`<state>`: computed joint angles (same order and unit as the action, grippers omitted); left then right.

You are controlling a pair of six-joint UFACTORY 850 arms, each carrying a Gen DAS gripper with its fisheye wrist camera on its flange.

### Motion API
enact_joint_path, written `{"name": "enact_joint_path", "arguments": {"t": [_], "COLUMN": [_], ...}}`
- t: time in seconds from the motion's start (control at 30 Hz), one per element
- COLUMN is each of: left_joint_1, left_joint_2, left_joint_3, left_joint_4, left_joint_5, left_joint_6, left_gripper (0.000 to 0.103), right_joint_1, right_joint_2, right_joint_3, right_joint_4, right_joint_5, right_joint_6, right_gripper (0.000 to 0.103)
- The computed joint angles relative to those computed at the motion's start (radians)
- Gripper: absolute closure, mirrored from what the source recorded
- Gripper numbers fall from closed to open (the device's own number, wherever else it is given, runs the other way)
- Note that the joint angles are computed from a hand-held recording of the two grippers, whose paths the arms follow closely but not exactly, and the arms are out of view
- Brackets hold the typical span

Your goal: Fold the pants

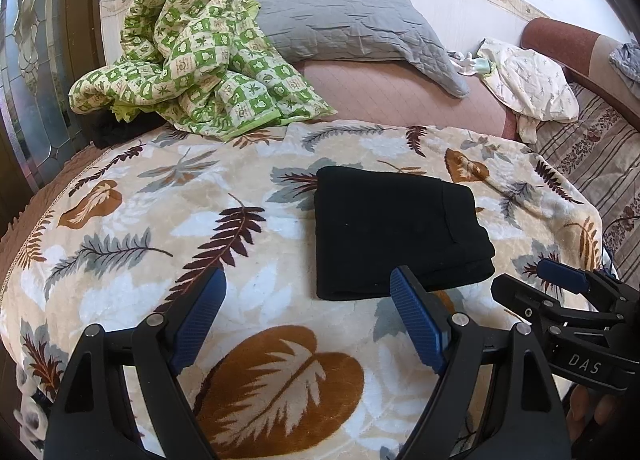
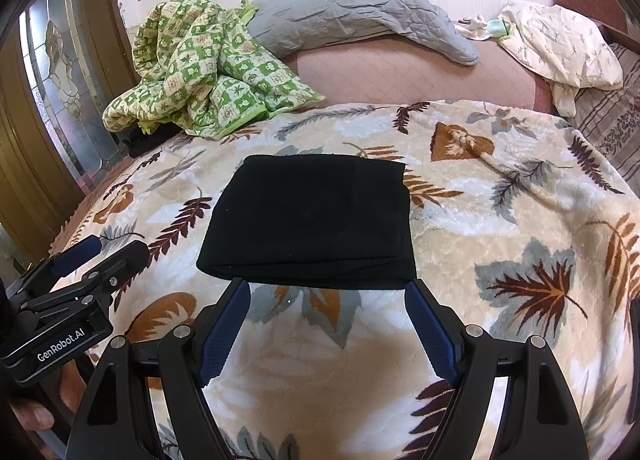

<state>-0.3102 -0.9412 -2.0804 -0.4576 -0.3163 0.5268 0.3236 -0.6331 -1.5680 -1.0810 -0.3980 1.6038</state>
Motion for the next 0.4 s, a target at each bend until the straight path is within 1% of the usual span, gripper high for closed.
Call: {"name": "enact_joint_path", "arguments": {"t": [0.2,0.3,0.4], "left_joint_1": [0.0,0.004,0.006], "left_joint_2": [0.001,0.01,0.015], "left_joint_3": [0.002,0.019,0.031], "left_joint_4": [-0.015,-0.111,-0.106], "left_joint_5": [0.0,0.001,0.002], "left_joint_6": [0.013,0.105,0.114], "left_gripper": [0.018,0.018,0.018], "right_joint_1": [0.0,-0.001,-0.003], "right_joint_2": [0.002,0.008,0.014], "right_joint_3": [-0.001,0.005,0.013], "right_joint_4": [0.013,0.011,0.006], "right_joint_5": [-0.005,-0.006,-0.01], "right_joint_6": [-0.01,-0.008,-0.004], "right_gripper": [0.022,0.022,0.022]}}
